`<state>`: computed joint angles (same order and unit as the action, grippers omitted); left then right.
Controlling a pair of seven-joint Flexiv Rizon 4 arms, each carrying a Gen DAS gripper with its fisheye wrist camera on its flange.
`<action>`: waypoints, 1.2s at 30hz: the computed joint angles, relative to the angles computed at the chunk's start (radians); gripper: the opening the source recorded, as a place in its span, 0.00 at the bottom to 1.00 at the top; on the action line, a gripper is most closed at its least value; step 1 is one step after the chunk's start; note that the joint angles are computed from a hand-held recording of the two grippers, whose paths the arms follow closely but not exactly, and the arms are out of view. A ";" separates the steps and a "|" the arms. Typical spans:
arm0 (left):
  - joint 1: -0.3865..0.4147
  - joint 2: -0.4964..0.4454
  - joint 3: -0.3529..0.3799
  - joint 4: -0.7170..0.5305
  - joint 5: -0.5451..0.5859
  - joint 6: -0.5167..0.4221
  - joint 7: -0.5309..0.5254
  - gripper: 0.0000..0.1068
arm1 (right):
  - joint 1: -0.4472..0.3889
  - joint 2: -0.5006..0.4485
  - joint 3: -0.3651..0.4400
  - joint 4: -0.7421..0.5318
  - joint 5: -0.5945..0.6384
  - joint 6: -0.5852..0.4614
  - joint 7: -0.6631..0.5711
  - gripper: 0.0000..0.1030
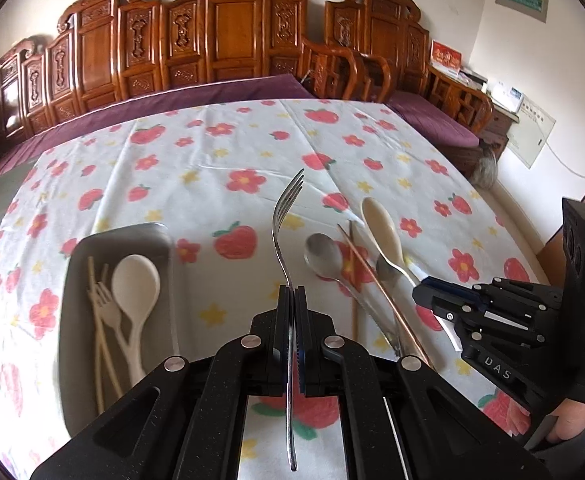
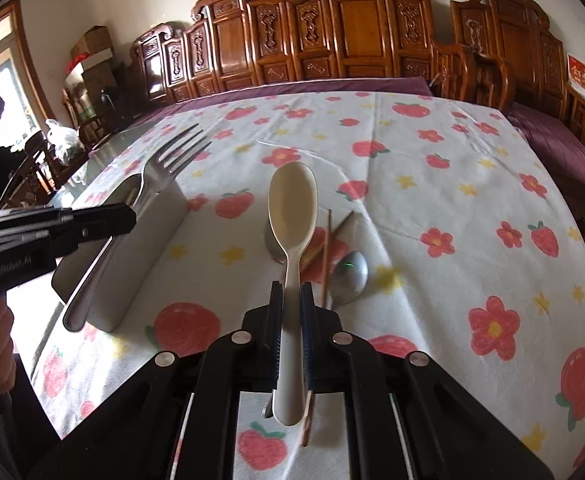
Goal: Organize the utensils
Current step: 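Lower the metal fork into the tray with the left tool while the right tool carries the spoon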
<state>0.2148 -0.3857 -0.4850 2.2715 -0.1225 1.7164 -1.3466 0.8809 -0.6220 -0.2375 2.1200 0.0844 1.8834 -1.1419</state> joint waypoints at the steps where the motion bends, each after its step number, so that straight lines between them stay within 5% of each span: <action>1: 0.024 0.005 -0.017 0.003 0.014 -0.005 -0.003 0.02 | 0.009 0.002 -0.005 0.002 0.001 -0.001 -0.002 0.10; 12: 0.194 0.069 -0.089 0.040 -0.029 -0.015 0.086 0.02 | 0.061 0.013 -0.028 0.001 -0.004 -0.012 -0.020 0.10; 23: 0.081 -0.009 0.116 0.005 -0.052 -0.034 0.114 0.02 | 0.084 -0.003 -0.053 -0.011 -0.032 -0.041 -0.002 0.10; 36: 0.131 -0.070 0.098 0.004 -0.072 -0.048 0.134 0.02 | 0.107 -0.024 -0.079 -0.051 -0.096 -0.097 0.037 0.10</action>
